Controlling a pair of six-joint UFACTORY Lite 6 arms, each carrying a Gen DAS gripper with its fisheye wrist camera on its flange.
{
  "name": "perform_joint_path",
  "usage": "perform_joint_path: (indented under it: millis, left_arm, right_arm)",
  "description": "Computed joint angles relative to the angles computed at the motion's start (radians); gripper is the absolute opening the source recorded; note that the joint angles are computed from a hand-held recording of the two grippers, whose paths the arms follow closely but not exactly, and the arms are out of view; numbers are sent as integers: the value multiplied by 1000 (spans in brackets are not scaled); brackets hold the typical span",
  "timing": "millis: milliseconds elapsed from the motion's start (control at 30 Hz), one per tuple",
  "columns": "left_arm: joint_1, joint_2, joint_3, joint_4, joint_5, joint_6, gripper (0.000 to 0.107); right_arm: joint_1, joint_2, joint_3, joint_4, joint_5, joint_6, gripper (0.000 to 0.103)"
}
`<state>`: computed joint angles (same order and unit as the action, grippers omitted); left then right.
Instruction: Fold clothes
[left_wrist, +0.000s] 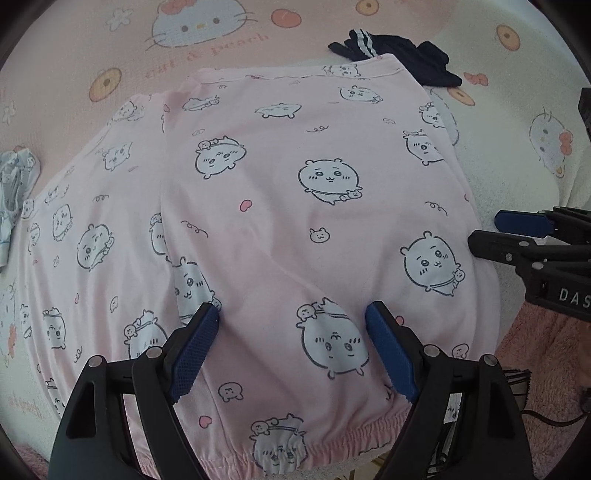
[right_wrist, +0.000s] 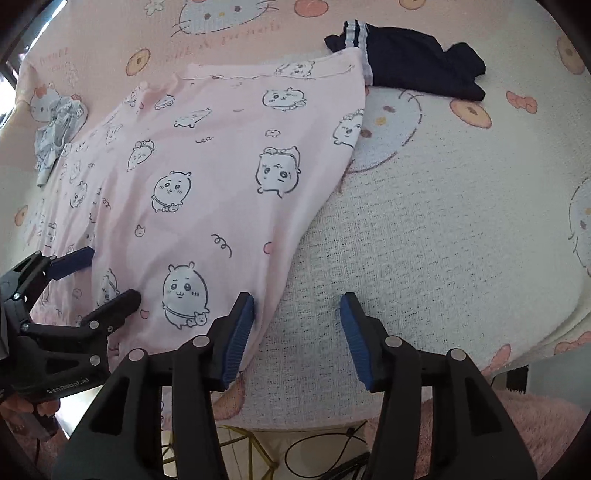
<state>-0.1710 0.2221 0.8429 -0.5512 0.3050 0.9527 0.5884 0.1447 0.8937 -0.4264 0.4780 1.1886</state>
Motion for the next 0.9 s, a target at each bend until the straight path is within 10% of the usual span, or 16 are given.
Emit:
perform_joint_path:
  millis: [233, 500, 900]
  left_arm:
    - [6, -16, -18, -39, 0, 37, 84]
    - [-81, -58, -12, -331, 81, 276, 84]
    - [-326, 70, 108, 10, -32, -111, 84]
  right_arm:
    - [24, -54, -13, -200, 128, 248, 47]
    - [-55, -205, -119, -71, 86, 97, 47]
    - [-166, -351, -260, 193, -37, -152, 49]
